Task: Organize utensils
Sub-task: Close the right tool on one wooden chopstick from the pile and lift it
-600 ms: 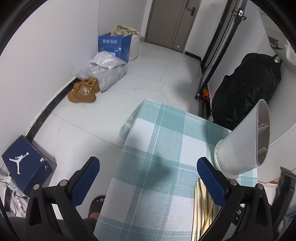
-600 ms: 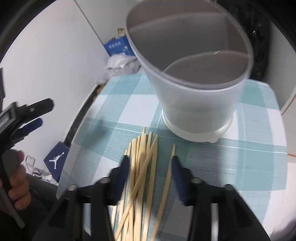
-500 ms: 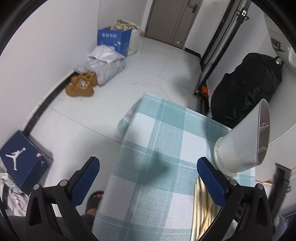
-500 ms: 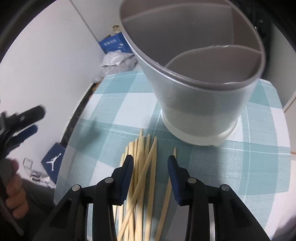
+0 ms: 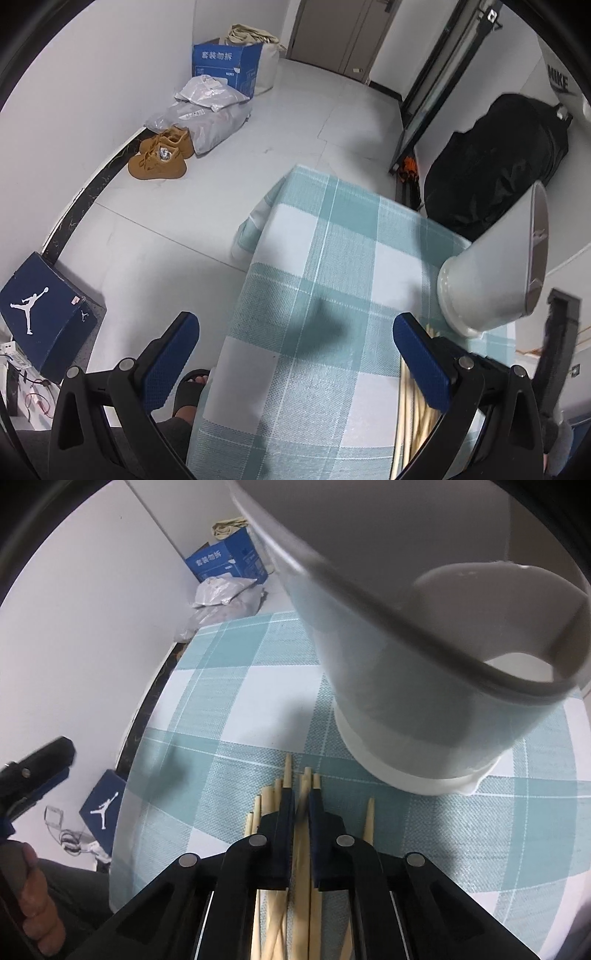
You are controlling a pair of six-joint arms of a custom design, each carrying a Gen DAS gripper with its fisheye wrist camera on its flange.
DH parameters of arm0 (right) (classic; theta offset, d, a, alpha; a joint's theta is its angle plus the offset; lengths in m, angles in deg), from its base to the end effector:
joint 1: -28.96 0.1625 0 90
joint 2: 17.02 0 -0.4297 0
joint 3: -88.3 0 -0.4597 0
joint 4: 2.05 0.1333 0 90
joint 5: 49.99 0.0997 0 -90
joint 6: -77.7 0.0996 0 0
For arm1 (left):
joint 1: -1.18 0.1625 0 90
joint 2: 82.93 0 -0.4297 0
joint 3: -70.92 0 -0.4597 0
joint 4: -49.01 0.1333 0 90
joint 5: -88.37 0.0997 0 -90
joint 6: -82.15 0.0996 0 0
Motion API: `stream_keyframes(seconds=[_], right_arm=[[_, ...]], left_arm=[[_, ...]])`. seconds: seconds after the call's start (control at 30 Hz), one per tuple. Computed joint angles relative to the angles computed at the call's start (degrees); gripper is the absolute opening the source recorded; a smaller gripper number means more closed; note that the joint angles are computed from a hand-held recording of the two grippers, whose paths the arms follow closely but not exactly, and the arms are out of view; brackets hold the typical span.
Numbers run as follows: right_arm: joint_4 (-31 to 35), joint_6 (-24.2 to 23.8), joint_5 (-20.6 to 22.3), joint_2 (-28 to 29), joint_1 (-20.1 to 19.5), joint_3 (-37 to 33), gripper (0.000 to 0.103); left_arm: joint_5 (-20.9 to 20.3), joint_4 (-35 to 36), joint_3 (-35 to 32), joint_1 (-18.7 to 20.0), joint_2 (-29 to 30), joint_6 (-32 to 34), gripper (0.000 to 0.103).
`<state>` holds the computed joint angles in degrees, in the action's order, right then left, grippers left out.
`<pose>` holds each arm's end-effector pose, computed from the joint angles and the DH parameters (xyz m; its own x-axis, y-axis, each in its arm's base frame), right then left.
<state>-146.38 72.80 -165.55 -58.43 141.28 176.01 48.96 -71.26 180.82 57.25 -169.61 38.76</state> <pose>0.3688 -0.6606 0.0393 -0.8222 -0.3641 0.4376 -0.4479 0.8882 -0.1027 -0.1348 -0.5771 0.3597 -0.8018 -0.3653 -0.4729 0.0043 0.7878 -0.6159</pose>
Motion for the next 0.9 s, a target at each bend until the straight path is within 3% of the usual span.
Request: stream_keyframes(seconds=[0.23, 0.47, 0.73, 0.9], right_arm=[[-6.92, 0.48, 4.11, -3.47, 0.18, 4.98, 0.004], [-15.08, -1.57, 9.42, -9.22, 0.89, 10.0, 0.004], [-21.7, -0.84, 13.65, -15.01, -0.23, 15.11, 0.004], [-22.22, -1.71, 13.15, -17.59, 0.13, 16.28, 0.004]], left_arm=[[-5.63, 3.3, 0.08, 0.48, 0.49, 0.51, 0.102], [-8.62, 5.8, 0.8, -1.33, 1.69, 1.69, 0.102], [-7.33, 16.14, -0.82, -2.91, 5.04, -0.22, 0.102], [-6.4, 21.39, -2.37, -2.65, 6.35, -3.2, 0.102]])
